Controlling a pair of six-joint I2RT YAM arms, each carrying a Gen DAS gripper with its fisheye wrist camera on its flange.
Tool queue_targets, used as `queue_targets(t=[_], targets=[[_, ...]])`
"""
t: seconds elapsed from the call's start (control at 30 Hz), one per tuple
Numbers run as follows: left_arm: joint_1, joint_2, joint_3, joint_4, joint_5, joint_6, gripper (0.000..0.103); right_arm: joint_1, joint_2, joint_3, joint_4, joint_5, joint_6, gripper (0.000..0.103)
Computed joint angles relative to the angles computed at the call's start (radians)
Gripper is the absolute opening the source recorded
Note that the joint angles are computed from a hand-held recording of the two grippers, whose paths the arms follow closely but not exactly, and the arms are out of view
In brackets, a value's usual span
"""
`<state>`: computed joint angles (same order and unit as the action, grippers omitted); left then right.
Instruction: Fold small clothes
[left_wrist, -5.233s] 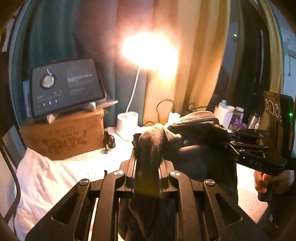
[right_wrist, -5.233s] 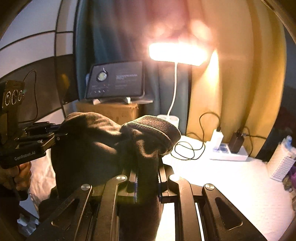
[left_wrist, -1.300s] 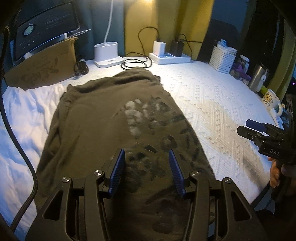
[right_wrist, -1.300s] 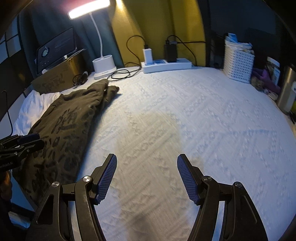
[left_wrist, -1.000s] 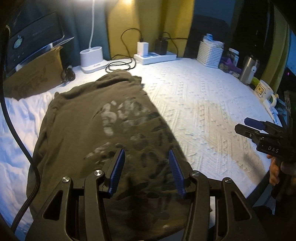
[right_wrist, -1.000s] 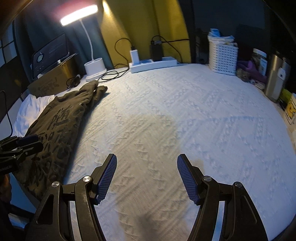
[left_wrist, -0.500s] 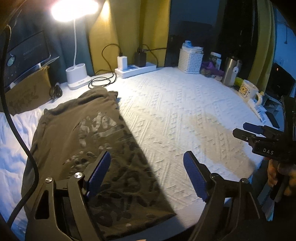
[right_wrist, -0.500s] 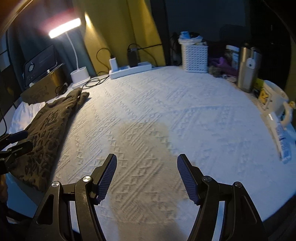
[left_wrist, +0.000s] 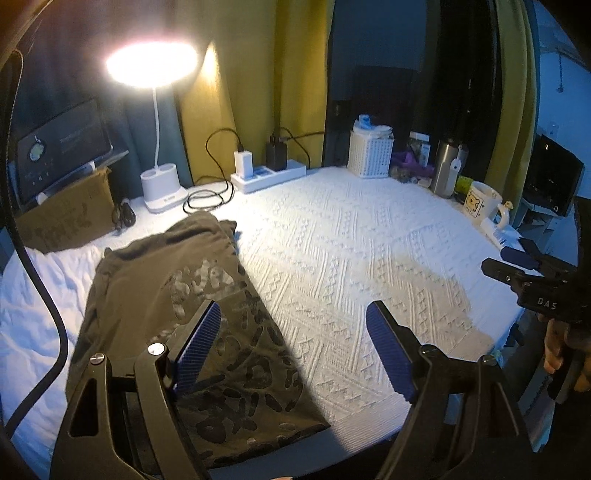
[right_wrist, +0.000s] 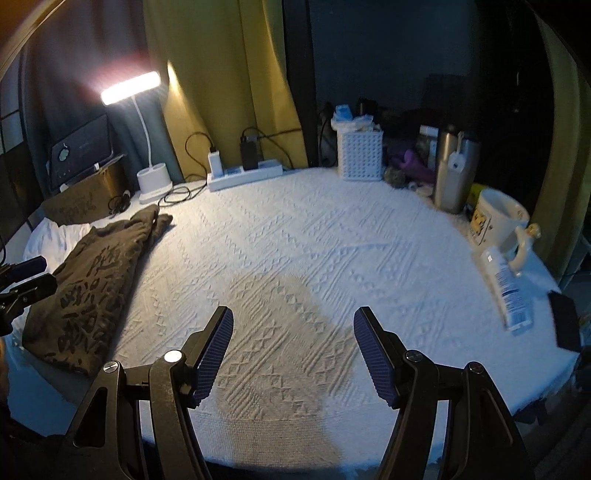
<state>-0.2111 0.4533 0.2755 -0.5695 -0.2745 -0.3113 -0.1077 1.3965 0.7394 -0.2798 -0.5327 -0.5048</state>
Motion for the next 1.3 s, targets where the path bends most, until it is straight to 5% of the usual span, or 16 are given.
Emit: queue_targets(t=[0.63,1.13,1.3], targets=[[0.030,-0.251,0.155,-0.219,-0.085,0.092,0.081,-0.049,-0.229,0.091,-0.182,-0.066,-0.006,0.080],[0.380,-0.352,0.239,-0.254,0.158,0.260,0.088,-0.012,-0.365,0.145,-0.210,-0.111,0.088,0.084],[0.554,-0.374,0.263,-0.266,0.316,0.314,0.088,0.003,-0.408,0.168,-0.210,-0.113,0.114,0.086]])
